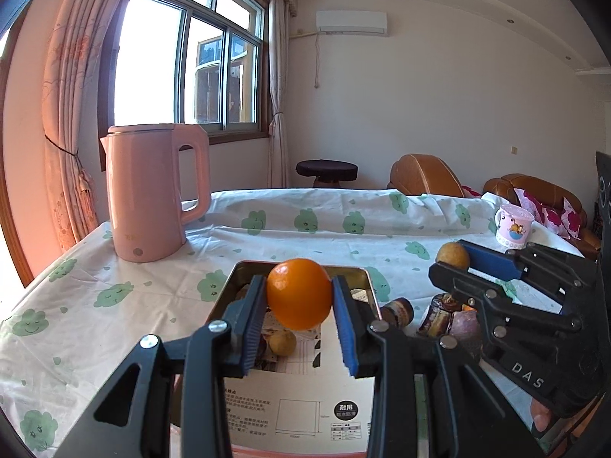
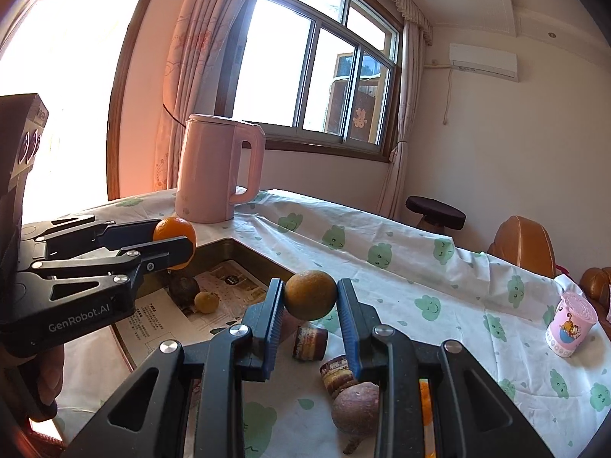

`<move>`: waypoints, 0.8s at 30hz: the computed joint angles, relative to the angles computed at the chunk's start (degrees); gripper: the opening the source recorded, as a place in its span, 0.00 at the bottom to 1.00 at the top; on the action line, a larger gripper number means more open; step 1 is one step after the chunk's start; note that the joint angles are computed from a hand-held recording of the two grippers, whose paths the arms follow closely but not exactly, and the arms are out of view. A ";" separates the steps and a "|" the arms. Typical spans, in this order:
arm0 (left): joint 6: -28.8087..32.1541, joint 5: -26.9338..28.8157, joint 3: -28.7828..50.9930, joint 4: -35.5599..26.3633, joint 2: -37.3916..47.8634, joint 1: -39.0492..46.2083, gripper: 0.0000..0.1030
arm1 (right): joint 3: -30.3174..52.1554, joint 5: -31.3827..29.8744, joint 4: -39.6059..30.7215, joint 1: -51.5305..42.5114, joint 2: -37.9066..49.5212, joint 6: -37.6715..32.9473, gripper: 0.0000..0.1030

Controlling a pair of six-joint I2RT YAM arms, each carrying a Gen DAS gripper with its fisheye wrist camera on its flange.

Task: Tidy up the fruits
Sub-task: 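Carry the orange and the kiwi over the tin box with both tools, then open both tools to release the orange and kiwi into the tin box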

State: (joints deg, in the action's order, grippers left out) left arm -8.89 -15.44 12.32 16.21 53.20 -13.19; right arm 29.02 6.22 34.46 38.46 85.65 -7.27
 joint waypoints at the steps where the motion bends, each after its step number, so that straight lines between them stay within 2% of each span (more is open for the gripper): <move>1: 0.10 0.72 0.23 0.12 0.65 1.04 0.35 | 1.07 0.08 -0.36 0.36 1.09 0.05 0.29; 10: 0.92 7.84 3.43 -0.49 6.80 8.98 0.35 | 9.39 -0.38 -4.13 1.45 9.26 0.34 0.29; 18: 1.23 8.83 6.68 -2.60 12.47 11.85 0.35 | 14.75 -0.86 -8.26 2.51 13.91 0.63 0.29; 24: 0.72 8.90 5.94 -3.15 13.31 12.76 0.35 | 17.34 -1.38 -11.38 4.04 16.43 -0.14 0.29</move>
